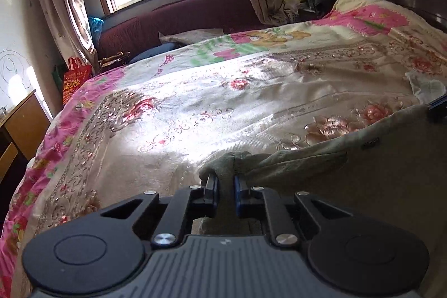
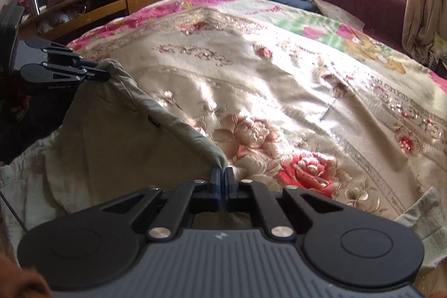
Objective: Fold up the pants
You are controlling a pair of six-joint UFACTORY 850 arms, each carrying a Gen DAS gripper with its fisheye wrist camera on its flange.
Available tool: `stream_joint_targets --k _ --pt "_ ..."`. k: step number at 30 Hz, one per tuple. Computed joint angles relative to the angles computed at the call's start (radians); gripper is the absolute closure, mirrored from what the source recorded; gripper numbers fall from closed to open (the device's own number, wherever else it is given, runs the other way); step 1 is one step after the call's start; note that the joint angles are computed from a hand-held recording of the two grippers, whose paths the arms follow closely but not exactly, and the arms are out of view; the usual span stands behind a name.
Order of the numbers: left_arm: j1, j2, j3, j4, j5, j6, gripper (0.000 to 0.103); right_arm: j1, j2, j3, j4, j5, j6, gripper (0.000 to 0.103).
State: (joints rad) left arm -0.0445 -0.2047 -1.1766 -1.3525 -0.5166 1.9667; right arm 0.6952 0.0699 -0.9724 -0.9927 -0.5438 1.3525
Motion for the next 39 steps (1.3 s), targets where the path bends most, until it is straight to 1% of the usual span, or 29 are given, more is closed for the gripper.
stream_joint_targets --k 3,4,5,6,7,9,10,11,12,13,15,16,19,21,22,23,25,27,28,29,31,33,36,38,39 --pt "0.095 0.100 0.089 -0.078 -0.114 0.063 0.075 0.128 0.054 0.012 -0.059 -0.078 0.085 0.100" --pt "0.134 0.135 0.125 -0.087 -0.154 0.069 0.075 0.165 0.062 0.019 -0.054 -0.090 0.100 0.100" --pt "0.174 0.170 0.163 -0.093 -0.188 0.075 0.075 0.218 0.065 0.027 -0.036 -0.104 0.115 0.100" --pt "0.214 0.199 0.198 -0.095 -0.214 0.077 0.075 0.259 0.061 0.033 -0.018 -0.112 0.126 0.100" --pt "0.253 0.230 0.237 -0.093 -0.231 0.082 0.076 0.295 0.052 0.041 0.004 -0.112 0.144 0.100" --pt "0.329 0.274 0.306 -0.062 -0.259 0.071 0.076 0.338 0.026 0.066 0.100 -0.065 0.175 0.100" --pt "0.358 0.284 0.331 -0.025 -0.264 0.040 0.076 0.343 0.008 0.079 0.177 -0.027 0.166 0.100" --pt "0.376 0.283 0.353 0.026 -0.245 0.006 0.076 0.348 -0.015 0.093 0.249 0.004 0.160 0.099" --pt "0.384 0.285 0.373 0.046 -0.223 0.003 0.076 0.355 -0.039 0.100 0.300 0.019 0.159 0.099" --pt "0.390 0.286 0.395 0.066 -0.191 0.000 0.076 0.362 -0.057 0.104 0.309 0.022 0.168 0.098" --pt "0.398 0.286 0.425 0.093 -0.167 -0.025 0.076 0.385 -0.087 0.076 0.267 -0.038 0.182 0.097" --pt "0.405 0.292 0.439 0.093 -0.175 -0.030 0.076 0.391 -0.097 0.048 0.271 -0.074 0.154 0.093" --pt "0.423 0.306 0.453 0.057 -0.231 -0.002 0.076 0.418 -0.112 -0.004 0.231 -0.159 0.077 0.090" --pt "0.423 0.308 0.451 0.032 -0.261 0.019 0.073 0.427 -0.134 -0.040 0.216 -0.202 0.029 0.086" --pt "0.423 0.305 0.449 0.025 -0.274 0.025 0.067 0.426 -0.142 -0.050 0.205 -0.206 0.018 0.083" --pt "0.421 0.301 0.447 0.029 -0.283 0.028 0.057 0.427 -0.157 -0.067 0.185 -0.208 0.012 0.082" --pt "0.417 0.301 0.457 0.021 -0.279 0.068 0.044 0.425 -0.185 -0.091 0.148 -0.192 0.001 0.082" --pt "0.412 0.311 0.477 0.012 -0.246 0.108 0.043 0.426 -0.232 -0.127 0.076 -0.160 -0.002 0.076" --pt "0.418 0.312 0.483 0.013 -0.242 0.110 0.043 0.423 -0.264 -0.155 0.043 -0.145 -0.013 0.070" --pt "0.427 0.309 0.483 0.023 -0.249 0.095 0.043 0.419 -0.299 -0.184 -0.001 -0.130 -0.016 0.066" --pt "0.457 0.303 0.482 0.034 -0.271 0.067 0.043 0.404 -0.368 -0.248 -0.063 -0.084 -0.035 0.065" --pt "0.481 0.302 0.484 0.031 -0.274 0.069 0.043 0.383 -0.445 -0.326 -0.083 -0.040 -0.084 0.064" --pt "0.516 0.295 0.476 0.044 -0.287 0.070 0.043 0.359 -0.560 -0.447 -0.051 -0.038 -0.197 0.064" --pt "0.530 0.292 0.472 0.043 -0.292 0.076 0.043 0.347 -0.626 -0.517 -0.023 -0.085 -0.255 0.068" --pt "0.534 0.294 0.473 0.034 -0.294 0.087 0.043 0.339 -0.639 -0.533 -0.011 -0.094 -0.261 0.069"
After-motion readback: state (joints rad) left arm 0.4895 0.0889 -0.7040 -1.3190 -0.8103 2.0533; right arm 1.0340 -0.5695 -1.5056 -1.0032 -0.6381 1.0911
